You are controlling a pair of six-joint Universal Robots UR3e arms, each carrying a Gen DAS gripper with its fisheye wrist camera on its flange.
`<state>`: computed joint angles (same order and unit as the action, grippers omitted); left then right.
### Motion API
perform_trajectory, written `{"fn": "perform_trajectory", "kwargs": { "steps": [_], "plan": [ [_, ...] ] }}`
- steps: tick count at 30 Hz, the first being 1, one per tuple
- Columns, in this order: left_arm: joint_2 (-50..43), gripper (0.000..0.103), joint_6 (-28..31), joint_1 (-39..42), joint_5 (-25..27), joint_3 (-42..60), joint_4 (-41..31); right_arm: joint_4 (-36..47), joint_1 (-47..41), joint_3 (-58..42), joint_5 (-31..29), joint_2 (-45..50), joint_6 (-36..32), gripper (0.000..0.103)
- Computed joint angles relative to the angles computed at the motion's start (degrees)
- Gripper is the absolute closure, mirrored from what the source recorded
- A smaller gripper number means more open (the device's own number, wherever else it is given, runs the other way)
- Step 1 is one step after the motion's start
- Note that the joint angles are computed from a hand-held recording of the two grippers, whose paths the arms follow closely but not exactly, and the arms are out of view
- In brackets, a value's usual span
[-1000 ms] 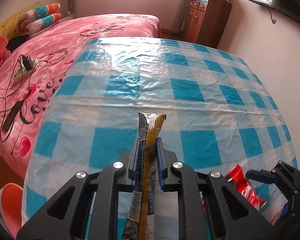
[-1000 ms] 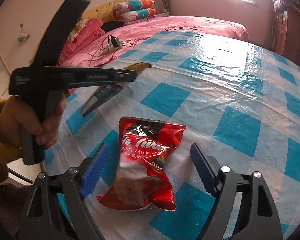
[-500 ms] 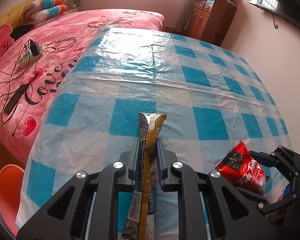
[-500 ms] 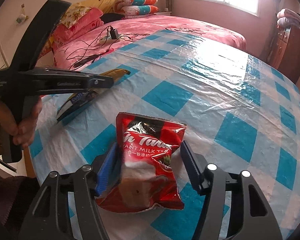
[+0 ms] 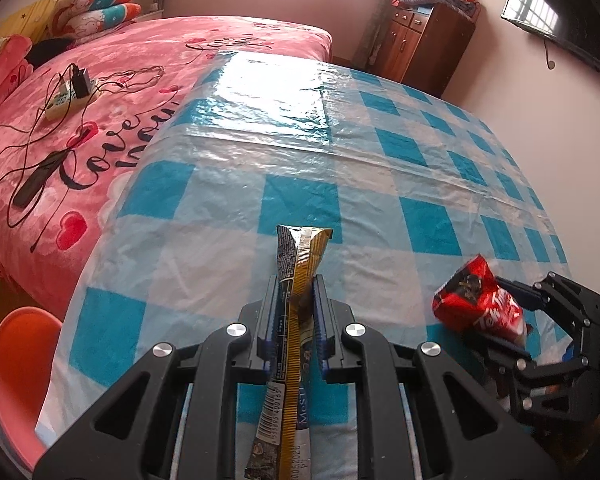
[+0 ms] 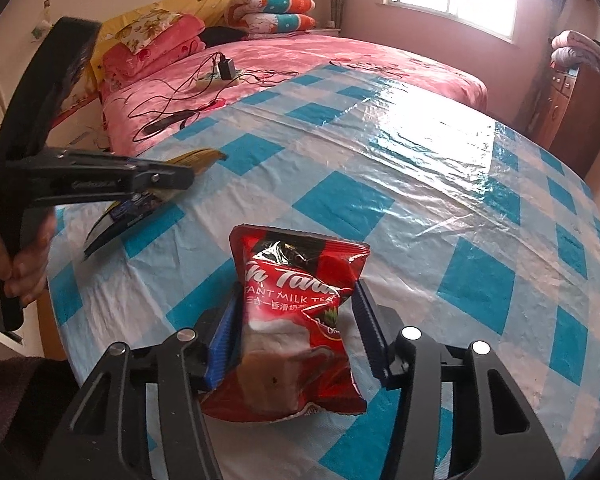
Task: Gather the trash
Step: 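Grasp the red milk-tea wrapper with the right tool while the left tool holds the gold strip, then carry the gold strip and red wrapper over the orange bucket and open both tools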
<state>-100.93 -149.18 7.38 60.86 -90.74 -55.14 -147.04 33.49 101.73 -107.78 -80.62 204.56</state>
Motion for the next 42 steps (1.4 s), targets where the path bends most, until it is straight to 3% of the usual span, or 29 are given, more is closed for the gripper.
{"fn": "perform_trajectory", "kwargs": {
  "steps": [25,32,37,42],
  "plan": [
    [3.78,0.086,9.23,12.33,-8.95,-1.50,-10.62,4.70,2.57,-10.15,-6.78,5.81,5.49,0.050],
    [4.11,0.086,11.68,16.16,-11.06,-1.18,-13.50,3.46,1.83,-9.83,-3.69,5.47,8.29,0.050],
    [4.19,0.086,12.93,19.04,-12.35,-0.75,-15.24,-2.38,-0.53,-5.69,2.85,3.22,11.02,0.050],
    [3.87,0.086,14.08,21.78,-13.02,-0.05,-16.65,-4.16,-1.07,-5.52,5.40,3.05,12.62,0.050]
  ]
}}
